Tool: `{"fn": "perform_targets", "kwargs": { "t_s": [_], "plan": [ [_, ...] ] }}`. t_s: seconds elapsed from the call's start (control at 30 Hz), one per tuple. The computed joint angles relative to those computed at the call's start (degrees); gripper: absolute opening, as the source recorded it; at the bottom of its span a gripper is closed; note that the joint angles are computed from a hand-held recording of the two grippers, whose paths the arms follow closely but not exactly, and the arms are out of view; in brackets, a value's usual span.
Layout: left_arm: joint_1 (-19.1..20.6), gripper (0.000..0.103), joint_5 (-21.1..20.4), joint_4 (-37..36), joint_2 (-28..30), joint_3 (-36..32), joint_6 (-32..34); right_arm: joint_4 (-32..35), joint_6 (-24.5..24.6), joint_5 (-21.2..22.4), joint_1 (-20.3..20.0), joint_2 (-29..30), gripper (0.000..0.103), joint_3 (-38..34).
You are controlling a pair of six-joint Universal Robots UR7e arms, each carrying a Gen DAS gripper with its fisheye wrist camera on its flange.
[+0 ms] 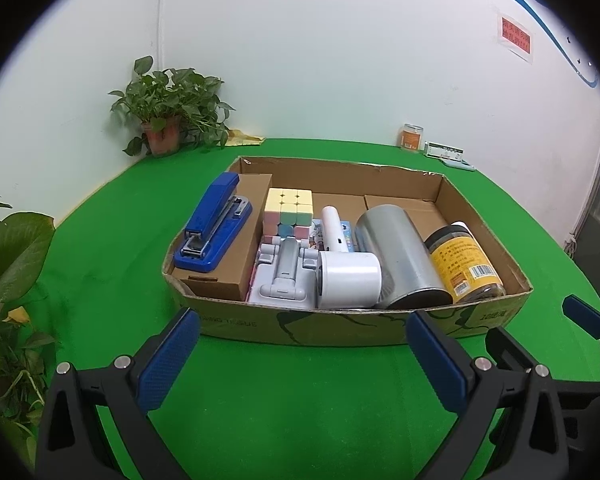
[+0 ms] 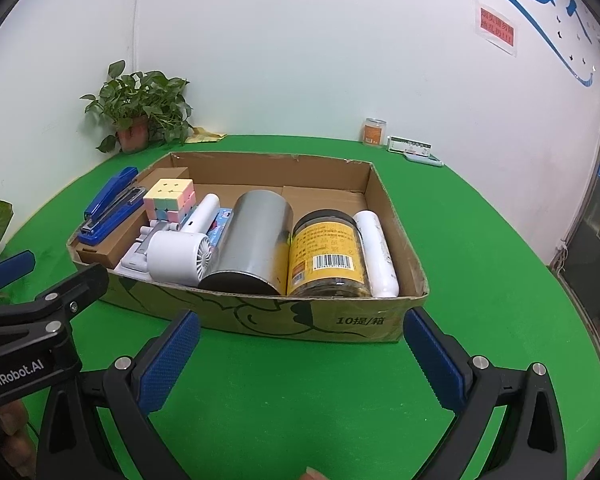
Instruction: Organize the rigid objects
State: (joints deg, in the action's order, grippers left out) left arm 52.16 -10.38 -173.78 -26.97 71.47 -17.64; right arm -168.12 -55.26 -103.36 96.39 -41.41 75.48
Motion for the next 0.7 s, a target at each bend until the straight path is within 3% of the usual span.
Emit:
{"fn": "perform_targets", "kwargs": {
  "t_s": [0.3,0.53,0.7],
  "plan": [
    [0.01,0.102,0.59,1.89,0.09,0.18,-1.66,1.13,0.28,-1.24,0.01,0.42,0.102,-0.64],
    [0.57,0.102,-0.47,8.80,-1.17,0.89,-7.21,2.15,0.56,-2.42,-0.06,1.11,0.102,-1.29],
    [0.48,0.102,-0.42,2.99,0.05,0.40,-2.09,2.43,0.79,-2.85,-0.17,1.56,0.102,-2.02]
  ]
}}
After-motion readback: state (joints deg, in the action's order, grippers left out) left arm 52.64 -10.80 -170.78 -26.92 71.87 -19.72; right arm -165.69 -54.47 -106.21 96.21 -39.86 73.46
